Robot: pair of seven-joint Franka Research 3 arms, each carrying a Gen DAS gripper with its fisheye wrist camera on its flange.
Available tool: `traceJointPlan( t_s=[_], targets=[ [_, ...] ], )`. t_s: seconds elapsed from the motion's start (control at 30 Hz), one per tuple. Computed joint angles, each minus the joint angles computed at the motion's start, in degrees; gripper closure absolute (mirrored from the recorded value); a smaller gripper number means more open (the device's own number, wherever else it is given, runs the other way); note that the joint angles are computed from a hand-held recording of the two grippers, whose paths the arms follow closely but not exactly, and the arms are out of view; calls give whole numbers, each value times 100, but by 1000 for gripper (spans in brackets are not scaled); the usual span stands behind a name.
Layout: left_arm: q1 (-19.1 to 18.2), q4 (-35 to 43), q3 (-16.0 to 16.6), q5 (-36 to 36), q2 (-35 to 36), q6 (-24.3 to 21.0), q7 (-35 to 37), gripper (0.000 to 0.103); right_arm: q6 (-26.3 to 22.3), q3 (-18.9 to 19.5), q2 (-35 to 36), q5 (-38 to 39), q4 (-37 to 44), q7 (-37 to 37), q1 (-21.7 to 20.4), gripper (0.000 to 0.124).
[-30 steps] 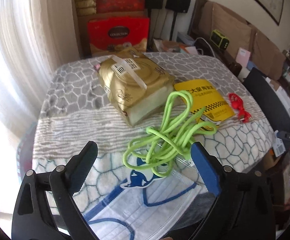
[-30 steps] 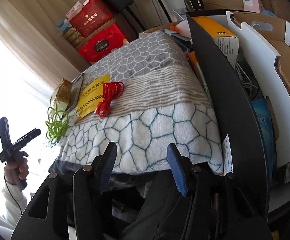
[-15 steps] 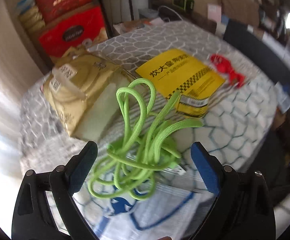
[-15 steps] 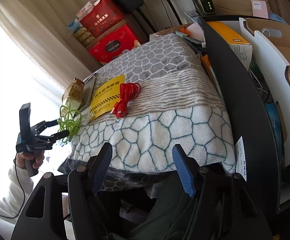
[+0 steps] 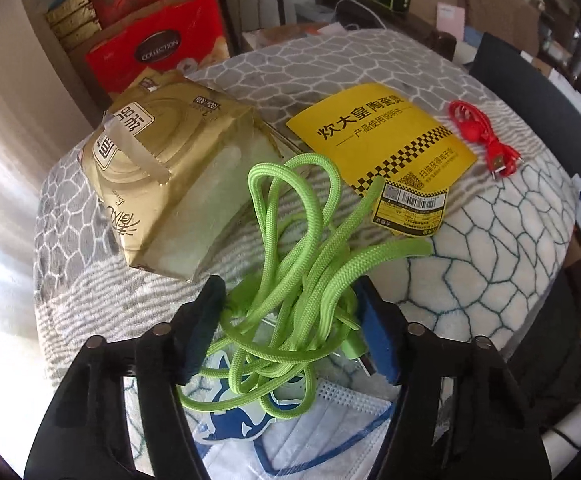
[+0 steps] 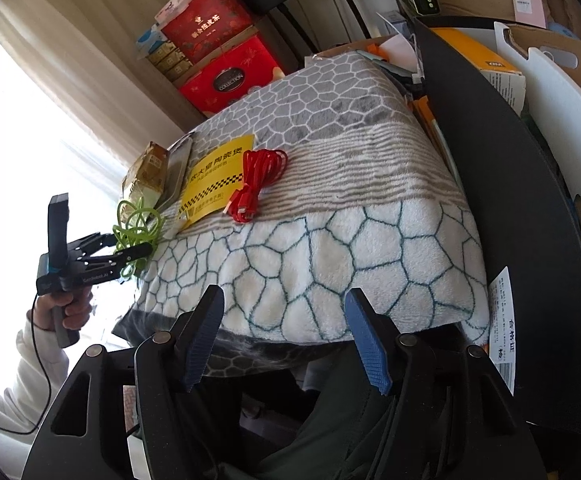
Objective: Organize objects
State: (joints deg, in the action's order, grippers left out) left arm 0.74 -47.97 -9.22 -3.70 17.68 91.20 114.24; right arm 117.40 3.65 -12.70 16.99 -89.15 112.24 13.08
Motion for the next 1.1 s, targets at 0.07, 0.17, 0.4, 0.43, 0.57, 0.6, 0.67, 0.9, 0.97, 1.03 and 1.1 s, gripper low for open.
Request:
traceJointPlan(
  t_s=[0.07,0.17,0.4,0.43,0.57,0.6,0.67,0.9,0.97,1.03,1.1],
  targets=[
    [-33,-87,8,72,-71,30,-24,50,19,2,-5,27,-36,12,8,59],
    [-95,-222,28,197,-179,77,-128,61,61,10,-16,71,-85,14,28,59],
    [-100,-137,52,135,-197,1,-594,73,122,19,-23,117,-141,33,55,59],
    [-77,-25,50,71,-142,-67,-691,73,119,24,-24,103,-138,46,55,58],
    [30,192,20,-189,-60,-103,-989,74,98,48,0,27,-84,94,57,57],
    [36,130,20,-199,-110,-18,-1044,74,112,61,17,-5,-56,110,59,56],
    [86,-224,19,-304,-333,312,-1114,74,152,88,90,-60,42,180,67,55],
    [61,-682,75,-330,-572,600,-1466,74,159,253,543,-495,670,206,253,48],
    [24,-787,74,-252,-601,576,-1525,74,295,269,544,-498,611,193,324,48],
    [-20,-929,68,-155,-666,617,-1488,74,495,281,457,-482,416,328,365,48],
    [-51,-1067,69,-99,-746,708,-1483,74,446,343,438,-746,388,570,366,47]
  ],
)
